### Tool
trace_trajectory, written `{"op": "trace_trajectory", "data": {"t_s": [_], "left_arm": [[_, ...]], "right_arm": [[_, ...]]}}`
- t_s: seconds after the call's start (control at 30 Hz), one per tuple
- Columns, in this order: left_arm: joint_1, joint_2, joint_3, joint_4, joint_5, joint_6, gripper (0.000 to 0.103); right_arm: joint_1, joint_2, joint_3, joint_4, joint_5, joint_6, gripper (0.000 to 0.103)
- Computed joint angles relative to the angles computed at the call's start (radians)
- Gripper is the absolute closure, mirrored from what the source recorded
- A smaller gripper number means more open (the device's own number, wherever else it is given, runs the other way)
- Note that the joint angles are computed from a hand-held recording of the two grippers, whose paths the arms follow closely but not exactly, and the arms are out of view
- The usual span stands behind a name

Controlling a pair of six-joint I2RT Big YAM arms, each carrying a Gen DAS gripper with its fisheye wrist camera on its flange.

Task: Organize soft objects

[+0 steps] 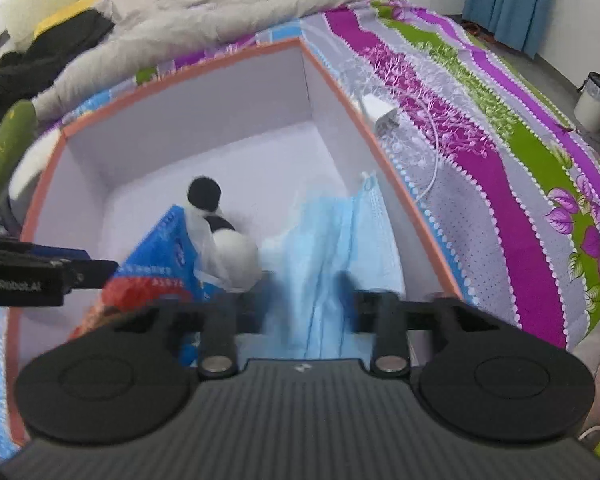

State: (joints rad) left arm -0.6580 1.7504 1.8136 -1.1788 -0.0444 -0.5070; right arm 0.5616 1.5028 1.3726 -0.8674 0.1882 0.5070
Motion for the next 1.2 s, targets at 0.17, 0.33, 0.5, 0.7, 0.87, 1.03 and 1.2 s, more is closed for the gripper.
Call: {"op": "trace_trajectory", "data": {"t_s": [0.17, 0.33, 0.5, 0.7, 0.87, 1.03, 1.2], "left_arm": [[-0.009, -0.05, 0.005, 0.0, -0.024, 0.008, 0.056], [-0.042, -0.137, 0.007, -0.003, -0.093, 0.029, 0.056], [-0.092, -0.252, -0.011, 0.024, -0.126, 0.031, 0.056], [-0.168, -0.362, -0.036, 0.044, -0.169, 0.024, 0.056], [-0.246, -0.428, -0.064, 0.044, -0.271, 0.027, 0.056], [-0.322, -0.486, -0.118, 0.039, -0.354, 0.021, 0.056], [-0.403, -0.541, -0.188, 0.041, -0.452, -0.011, 0.056]], "right_arm": [[0.018, -0.057, -0.005, -0.006, 0.044, 0.011, 0.046], [0.055, -0.149, -0.017, -0.006, 0.084, 0.036, 0.046], [0.111, -0.255, -0.031, -0.002, 0.132, 0.095, 0.046], [0.214, -0.351, -0.041, -0.018, 0.255, 0.106, 0.046], [0.316, -0.413, -0.064, -0.023, 0.376, 0.108, 0.046], [0.413, -0.46, -0.109, -0.03, 0.469, 0.159, 0.046], [0.489, -0.488, -0.14, -0.065, 0.542, 0.213, 0.046]]}}
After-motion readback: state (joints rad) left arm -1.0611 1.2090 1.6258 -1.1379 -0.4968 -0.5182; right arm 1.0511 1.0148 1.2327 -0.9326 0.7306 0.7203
